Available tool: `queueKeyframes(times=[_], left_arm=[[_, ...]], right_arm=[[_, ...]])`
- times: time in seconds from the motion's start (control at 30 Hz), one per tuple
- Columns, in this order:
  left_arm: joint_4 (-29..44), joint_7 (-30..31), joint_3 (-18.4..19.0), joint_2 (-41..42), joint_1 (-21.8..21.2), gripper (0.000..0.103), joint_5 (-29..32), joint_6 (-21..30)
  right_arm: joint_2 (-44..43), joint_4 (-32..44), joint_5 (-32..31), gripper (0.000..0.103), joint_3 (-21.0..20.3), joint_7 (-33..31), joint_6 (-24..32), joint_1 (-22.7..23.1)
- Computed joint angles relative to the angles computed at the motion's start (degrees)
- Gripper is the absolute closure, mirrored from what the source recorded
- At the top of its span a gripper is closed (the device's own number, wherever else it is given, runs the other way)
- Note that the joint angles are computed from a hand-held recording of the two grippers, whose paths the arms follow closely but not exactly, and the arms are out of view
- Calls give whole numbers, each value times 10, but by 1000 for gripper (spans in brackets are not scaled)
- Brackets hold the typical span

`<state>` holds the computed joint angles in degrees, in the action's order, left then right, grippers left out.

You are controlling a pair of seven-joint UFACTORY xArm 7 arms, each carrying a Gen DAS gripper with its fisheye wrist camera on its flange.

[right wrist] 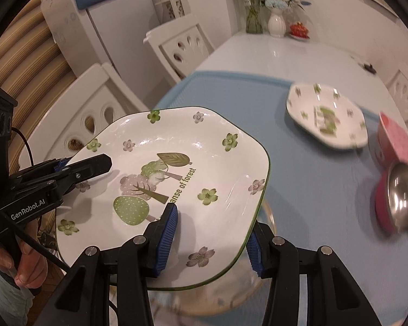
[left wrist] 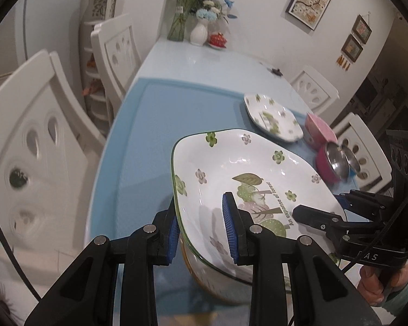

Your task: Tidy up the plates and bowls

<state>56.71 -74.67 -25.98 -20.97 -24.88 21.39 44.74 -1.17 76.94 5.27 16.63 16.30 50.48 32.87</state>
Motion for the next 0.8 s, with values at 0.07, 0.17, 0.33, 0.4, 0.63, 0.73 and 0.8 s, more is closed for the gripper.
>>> queueKeyframes(times=[0.07,0.17,0.33,0.4,0.63,0.73,0.8], left_arm=[[-9,-14,-9,-2,-7,77,-4,-3],[-22,-37,-21,-1,-16,77,-9,-10],[-20,-66,-34,25,-32,77,6,-4],[-16,-69,-32,39,-40,77,11,-4],[-1,-79,-16,74,-65,77,35,1],[-10,-89,-6,70,-70,77,35,-8],[-9,-87,-2,71,-73,77,32,1]], right_arm=[[-25,-30,9,57,1,6,4,2],[-61,-76,24,57,3,10,10,3],[-92,-127,44,57,1,8,11,1],[-97,-137,47,57,0,5,12,-1],[-99,-157,42,57,-1,1,10,-8],[-98,-156,41,57,-1,-4,8,-9],[-91,-148,29,57,3,0,13,-9]])
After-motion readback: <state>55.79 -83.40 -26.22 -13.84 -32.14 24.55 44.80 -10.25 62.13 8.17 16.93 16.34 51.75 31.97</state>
